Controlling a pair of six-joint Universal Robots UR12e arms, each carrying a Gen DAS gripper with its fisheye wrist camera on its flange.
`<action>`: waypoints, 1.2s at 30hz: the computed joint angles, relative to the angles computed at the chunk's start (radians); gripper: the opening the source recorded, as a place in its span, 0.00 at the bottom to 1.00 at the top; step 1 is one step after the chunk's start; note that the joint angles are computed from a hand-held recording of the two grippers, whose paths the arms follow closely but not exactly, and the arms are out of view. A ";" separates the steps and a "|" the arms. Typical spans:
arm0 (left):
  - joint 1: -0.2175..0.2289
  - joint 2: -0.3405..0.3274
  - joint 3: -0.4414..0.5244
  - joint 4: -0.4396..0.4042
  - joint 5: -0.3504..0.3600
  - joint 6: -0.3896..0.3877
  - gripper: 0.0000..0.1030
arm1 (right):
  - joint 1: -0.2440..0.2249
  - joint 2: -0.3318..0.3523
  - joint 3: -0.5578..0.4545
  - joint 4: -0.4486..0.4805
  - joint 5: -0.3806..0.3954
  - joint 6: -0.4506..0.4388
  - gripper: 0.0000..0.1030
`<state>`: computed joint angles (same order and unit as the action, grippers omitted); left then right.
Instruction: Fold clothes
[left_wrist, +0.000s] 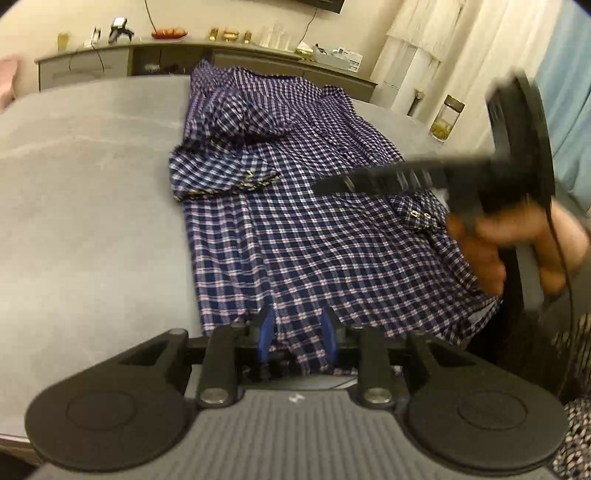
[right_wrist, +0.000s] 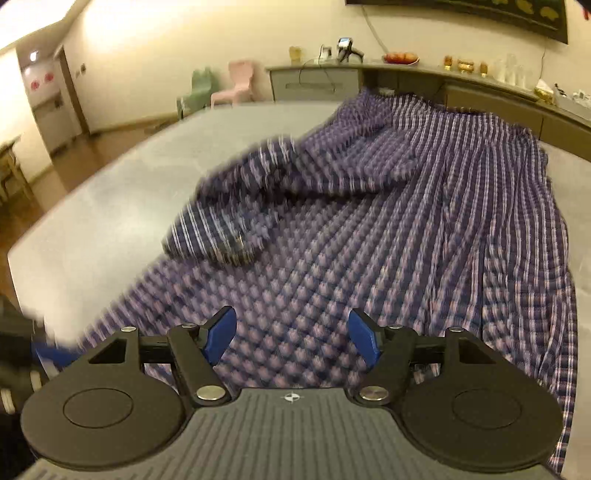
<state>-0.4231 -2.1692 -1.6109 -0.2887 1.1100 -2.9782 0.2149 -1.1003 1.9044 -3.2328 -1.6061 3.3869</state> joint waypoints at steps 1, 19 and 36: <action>0.002 0.002 -0.001 -0.003 -0.001 -0.003 0.27 | 0.003 0.004 -0.014 -0.011 0.006 -0.011 0.68; 0.010 -0.053 0.100 0.141 0.098 -0.198 0.42 | 0.018 0.077 -0.150 0.153 -0.075 -0.152 0.06; 0.028 -0.257 0.452 -0.115 -0.208 -0.412 0.07 | -0.077 -0.047 0.092 -0.084 -0.003 0.219 0.64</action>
<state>-0.3947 -2.4259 -1.1591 -0.4039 0.9015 -3.3902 0.1383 -1.1477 1.9960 -3.3172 -1.6086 3.6059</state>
